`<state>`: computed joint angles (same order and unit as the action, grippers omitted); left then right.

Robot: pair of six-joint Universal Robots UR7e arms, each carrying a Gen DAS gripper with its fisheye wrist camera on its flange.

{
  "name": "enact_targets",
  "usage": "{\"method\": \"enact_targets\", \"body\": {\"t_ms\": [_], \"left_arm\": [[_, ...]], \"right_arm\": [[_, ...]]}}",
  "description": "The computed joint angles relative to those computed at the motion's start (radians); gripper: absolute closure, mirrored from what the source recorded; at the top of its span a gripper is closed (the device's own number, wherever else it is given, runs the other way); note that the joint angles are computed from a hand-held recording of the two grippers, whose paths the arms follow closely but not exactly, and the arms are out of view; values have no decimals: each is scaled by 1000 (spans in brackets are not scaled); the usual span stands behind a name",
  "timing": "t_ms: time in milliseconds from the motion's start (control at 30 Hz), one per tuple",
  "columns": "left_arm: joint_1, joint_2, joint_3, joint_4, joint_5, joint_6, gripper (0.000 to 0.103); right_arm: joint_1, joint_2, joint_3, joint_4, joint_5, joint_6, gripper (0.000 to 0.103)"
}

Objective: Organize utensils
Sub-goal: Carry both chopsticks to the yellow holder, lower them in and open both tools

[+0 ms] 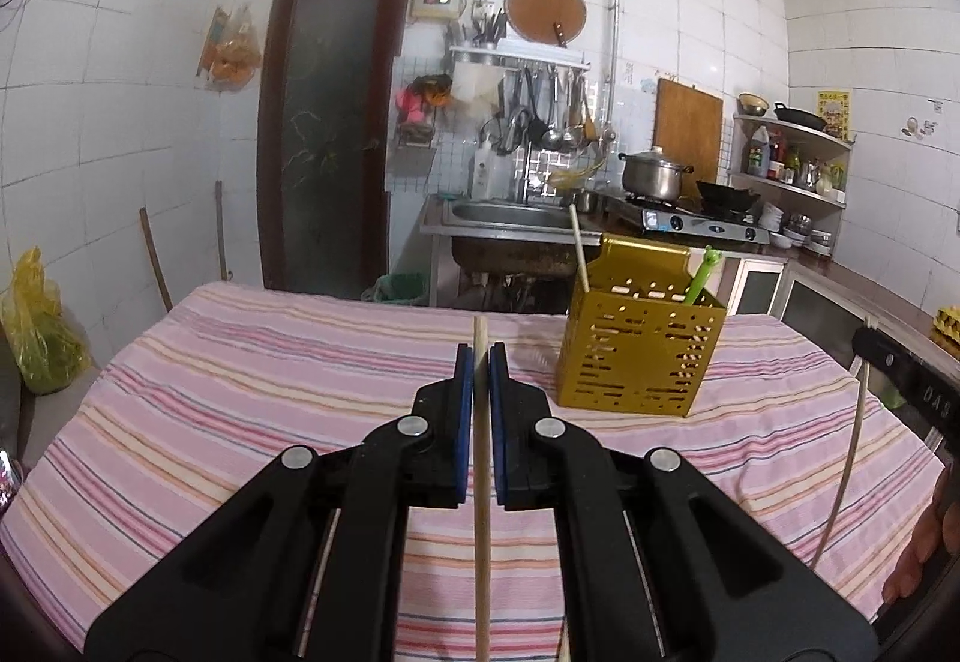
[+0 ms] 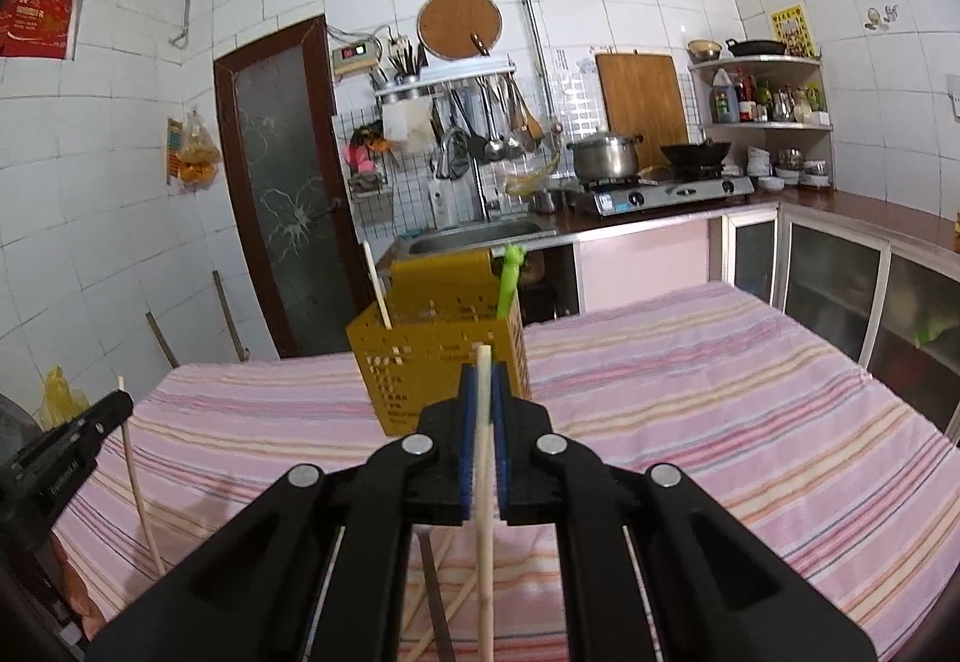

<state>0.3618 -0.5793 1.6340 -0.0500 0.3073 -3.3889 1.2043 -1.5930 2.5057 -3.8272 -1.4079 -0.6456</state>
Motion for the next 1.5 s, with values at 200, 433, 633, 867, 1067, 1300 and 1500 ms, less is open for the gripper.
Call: {"method": "enact_targets", "body": {"t_ms": [200, 433, 633, 867, 1067, 1300, 1500], "left_arm": [[13, -31, -5, -92, 17, 125, 99], [41, -70, -42, -217, 92, 314, 99], [73, -71, -142, -341, 193, 535, 99], [134, -16, -353, -372, 338, 661, 99], [209, 127, -609, -258, 432, 672, 99], [290, 289, -829, -49, 462, 576, 99], [317, 337, -895, 77, 414, 484, 95]], "right_arm": [[47, 13, -48, -4, -20, -9, 98], [117, 59, -127, -21, -72, -22, 98], [204, 107, -250, -4, -119, -23, 98], [313, 183, -423, 30, -163, -47, 98], [333, 275, -565, 73, -185, -44, 98], [276, 364, -646, 138, -199, -55, 98], [232, 394, -655, 218, -251, -55, 97]]}}
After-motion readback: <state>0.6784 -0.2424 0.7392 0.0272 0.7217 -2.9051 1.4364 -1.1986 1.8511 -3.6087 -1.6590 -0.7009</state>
